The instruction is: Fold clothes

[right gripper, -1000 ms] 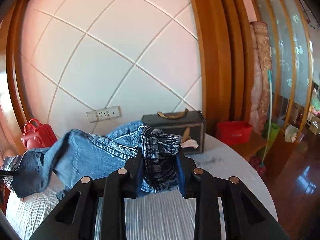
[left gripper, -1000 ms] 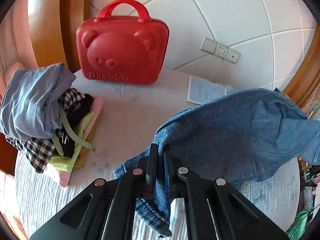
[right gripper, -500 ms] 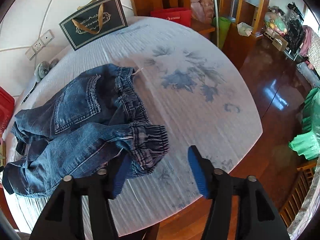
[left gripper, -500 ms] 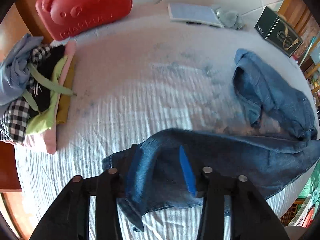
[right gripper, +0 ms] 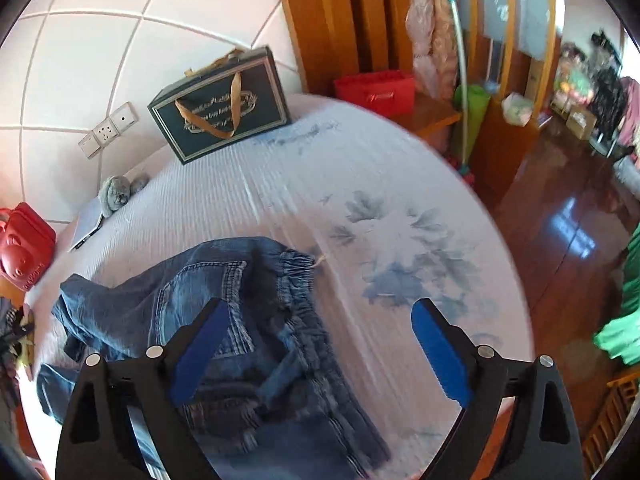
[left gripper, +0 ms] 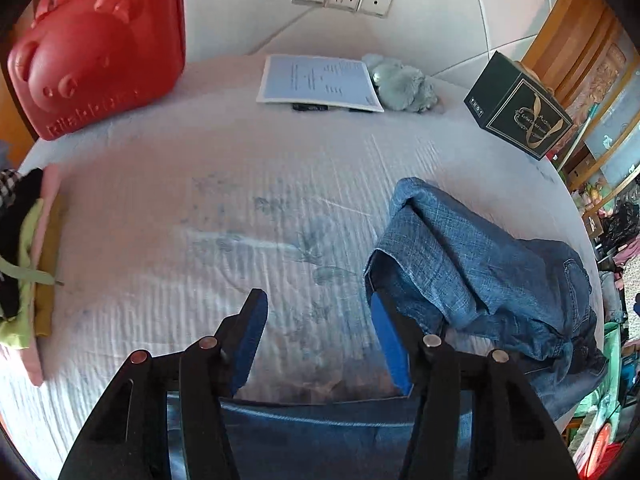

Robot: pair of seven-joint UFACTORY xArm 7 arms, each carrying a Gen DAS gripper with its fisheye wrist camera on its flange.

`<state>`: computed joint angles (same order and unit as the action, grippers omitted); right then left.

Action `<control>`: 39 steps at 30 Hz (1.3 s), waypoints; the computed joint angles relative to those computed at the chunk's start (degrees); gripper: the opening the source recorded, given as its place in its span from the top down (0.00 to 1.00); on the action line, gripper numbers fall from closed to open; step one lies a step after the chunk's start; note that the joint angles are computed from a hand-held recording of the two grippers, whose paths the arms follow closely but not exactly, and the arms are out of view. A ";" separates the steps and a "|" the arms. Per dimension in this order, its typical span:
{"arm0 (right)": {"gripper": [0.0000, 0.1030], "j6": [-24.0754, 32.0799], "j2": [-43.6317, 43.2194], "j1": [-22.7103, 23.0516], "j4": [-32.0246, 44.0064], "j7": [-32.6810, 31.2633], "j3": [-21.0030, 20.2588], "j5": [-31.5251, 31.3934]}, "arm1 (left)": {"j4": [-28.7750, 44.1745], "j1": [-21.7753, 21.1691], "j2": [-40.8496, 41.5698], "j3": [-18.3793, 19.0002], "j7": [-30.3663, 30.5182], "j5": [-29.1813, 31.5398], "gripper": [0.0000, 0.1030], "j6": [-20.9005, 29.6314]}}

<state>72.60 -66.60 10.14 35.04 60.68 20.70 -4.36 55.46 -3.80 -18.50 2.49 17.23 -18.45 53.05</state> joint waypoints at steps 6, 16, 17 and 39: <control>0.00 -14.39 10.20 0.26 -6.85 -0.45 -4.66 2.44 | -0.86 -2.90 3.97 -2.65 1.47 -1.20 0.43 -0.60; 0.11 -22.65 26.70 -1.28 -5.05 -2.43 -7.72 0.74 | -3.41 -5.27 7.11 -7.70 -11.29 4.32 0.85 -10.78; 0.34 -22.46 27.84 -0.55 -4.72 -1.38 -8.45 1.31 | -3.33 -5.18 7.06 -8.09 -13.33 6.86 0.93 -11.36; 0.18 -8.54 19.28 0.01 0.41 4.49 -4.00 -8.80 | -11.64 2.29 -15.90 4.91 -3.68 13.42 0.46 0.31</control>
<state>64.06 -47.32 10.15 35.45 65.18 16.70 -13.16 43.82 -1.51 -34.39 7.40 13.55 -5.03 53.37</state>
